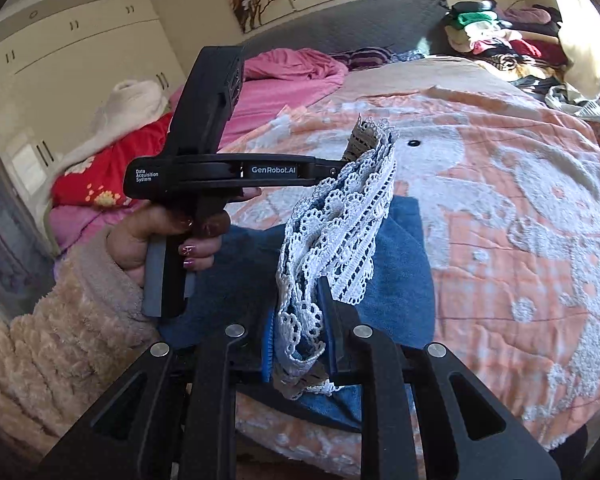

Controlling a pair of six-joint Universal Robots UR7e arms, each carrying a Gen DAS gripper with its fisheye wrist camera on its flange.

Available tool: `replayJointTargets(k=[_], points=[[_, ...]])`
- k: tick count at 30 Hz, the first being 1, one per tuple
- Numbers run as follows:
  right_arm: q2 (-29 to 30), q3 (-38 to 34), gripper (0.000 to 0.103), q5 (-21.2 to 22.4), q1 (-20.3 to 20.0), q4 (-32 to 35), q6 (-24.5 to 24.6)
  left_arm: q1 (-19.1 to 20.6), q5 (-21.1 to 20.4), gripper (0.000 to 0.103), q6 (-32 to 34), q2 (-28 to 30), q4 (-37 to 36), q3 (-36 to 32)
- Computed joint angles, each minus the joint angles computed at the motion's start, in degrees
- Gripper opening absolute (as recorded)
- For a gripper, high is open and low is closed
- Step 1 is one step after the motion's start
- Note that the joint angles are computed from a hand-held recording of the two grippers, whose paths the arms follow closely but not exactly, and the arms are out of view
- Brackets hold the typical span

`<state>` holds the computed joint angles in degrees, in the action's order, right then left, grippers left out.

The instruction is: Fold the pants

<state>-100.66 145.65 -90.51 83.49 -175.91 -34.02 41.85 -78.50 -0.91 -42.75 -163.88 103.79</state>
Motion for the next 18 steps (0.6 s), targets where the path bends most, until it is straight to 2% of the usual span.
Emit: replayJointTargets(k=[5,8,12,15,16,18], points=[[10.04,0.00,0.018,-5.19,3.82,-4.84,-0.05,1.90,0.57,0.012,-3.97,-2.66,-4.47,5.37],[14.13,0.90,0.018,-7.59,4.83,-7.69,0.04,2.99,1.82,0.013,-7.92,-4.26,-7.66,8.30],[17.71,1.57,0.018,-10.71,6.87,-11.65,-0.85,4.30,3.85,0.026,-14.11,-7.76,-14.30,13.76],[19.50,1.62,0.018,-11.91,8.33,-12.91,-1.09,5.72,0.71,0.036,-17.83,-10.17,-19.18,17.16],[20.34,1.56,0.018,-12.60,9.05,-13.26,-1.36,6.25,-0.99,0.042,-18.64,-10.63,-20.06,17.62],[21.92,1.60,0.018,-13.44,10.16,-14.17,-1.96,6.55,-2.63,0.048,-19.55,-10.81,-19.64,17.50]])
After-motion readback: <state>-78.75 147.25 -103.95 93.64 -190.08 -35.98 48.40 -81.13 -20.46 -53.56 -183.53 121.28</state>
